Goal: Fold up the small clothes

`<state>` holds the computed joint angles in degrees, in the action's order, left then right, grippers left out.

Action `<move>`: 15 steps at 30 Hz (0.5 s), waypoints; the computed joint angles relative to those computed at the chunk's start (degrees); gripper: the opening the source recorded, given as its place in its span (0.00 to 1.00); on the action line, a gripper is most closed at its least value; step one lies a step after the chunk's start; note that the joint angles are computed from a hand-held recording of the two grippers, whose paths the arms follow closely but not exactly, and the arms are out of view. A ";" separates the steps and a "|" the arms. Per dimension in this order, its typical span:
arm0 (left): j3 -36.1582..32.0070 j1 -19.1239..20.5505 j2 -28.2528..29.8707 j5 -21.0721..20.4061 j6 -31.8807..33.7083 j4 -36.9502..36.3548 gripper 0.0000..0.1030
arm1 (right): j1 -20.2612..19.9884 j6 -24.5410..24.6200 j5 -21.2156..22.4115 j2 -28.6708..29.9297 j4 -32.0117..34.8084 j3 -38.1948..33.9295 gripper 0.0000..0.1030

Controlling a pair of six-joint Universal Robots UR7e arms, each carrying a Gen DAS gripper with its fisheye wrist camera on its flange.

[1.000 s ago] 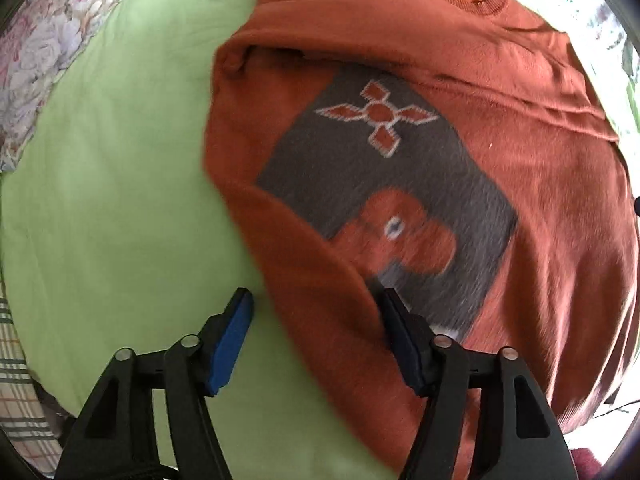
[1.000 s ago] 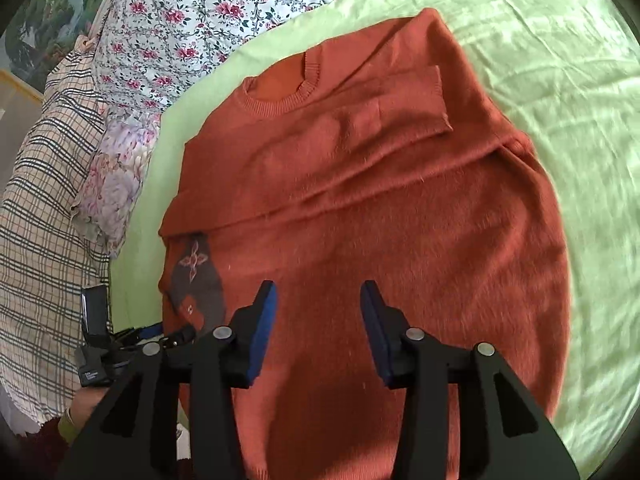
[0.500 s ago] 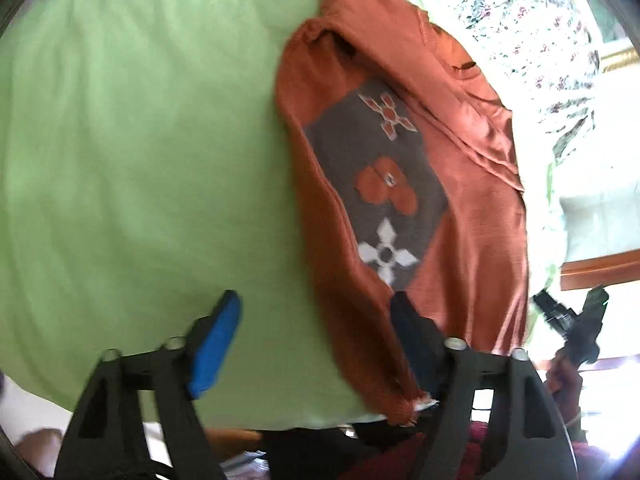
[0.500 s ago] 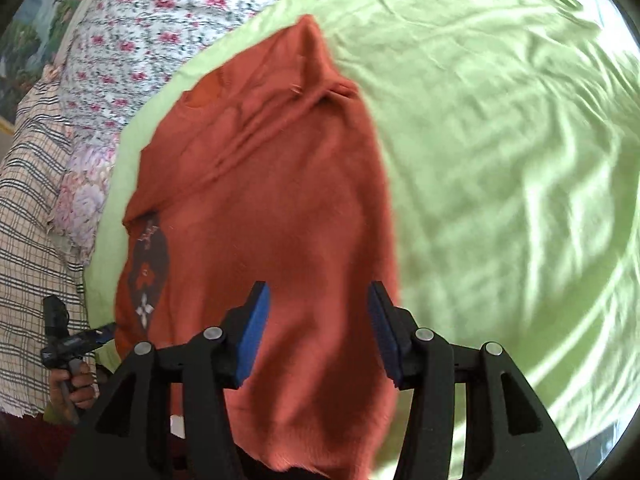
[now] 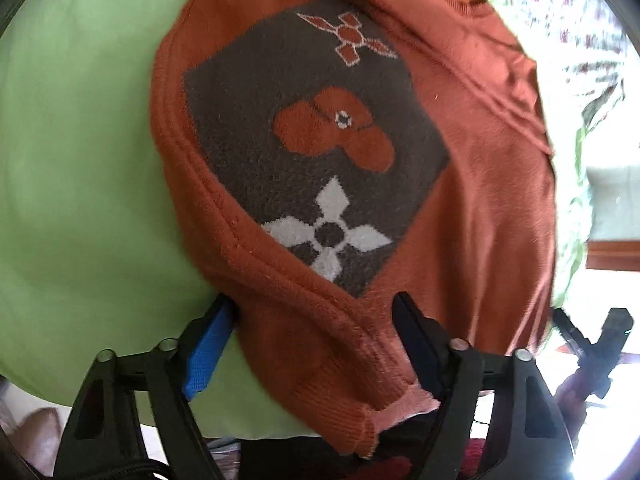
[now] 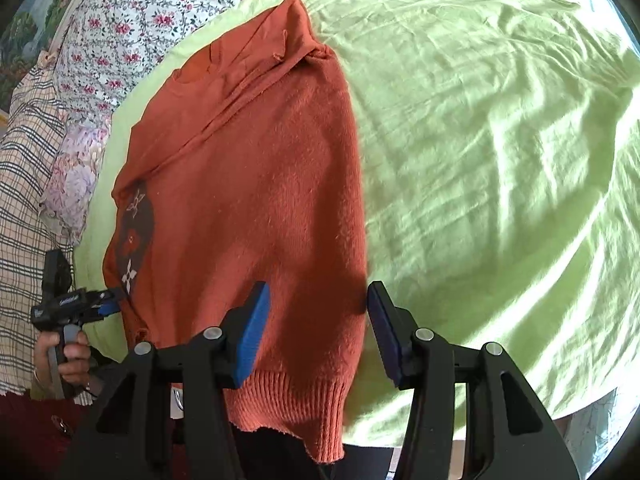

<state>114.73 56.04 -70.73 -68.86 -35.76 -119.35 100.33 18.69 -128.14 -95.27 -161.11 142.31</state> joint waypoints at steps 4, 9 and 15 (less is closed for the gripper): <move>0.77 -0.18 -1.73 2.67 3.10 2.31 0.25 | 0.94 0.36 -1.14 -0.01 1.91 0.11 0.50; 4.61 4.05 -9.85 -1.87 6.60 0.47 0.15 | 1.39 0.76 -1.32 -3.10 4.36 1.55 0.50; 6.23 6.60 -13.40 -8.42 10.20 -3.69 0.45 | -0.95 0.88 1.64 -8.24 4.78 3.84 0.50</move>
<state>120.96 62.64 -84.12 -77.28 -25.57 -123.04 99.39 19.57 -126.51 -103.51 -156.32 146.15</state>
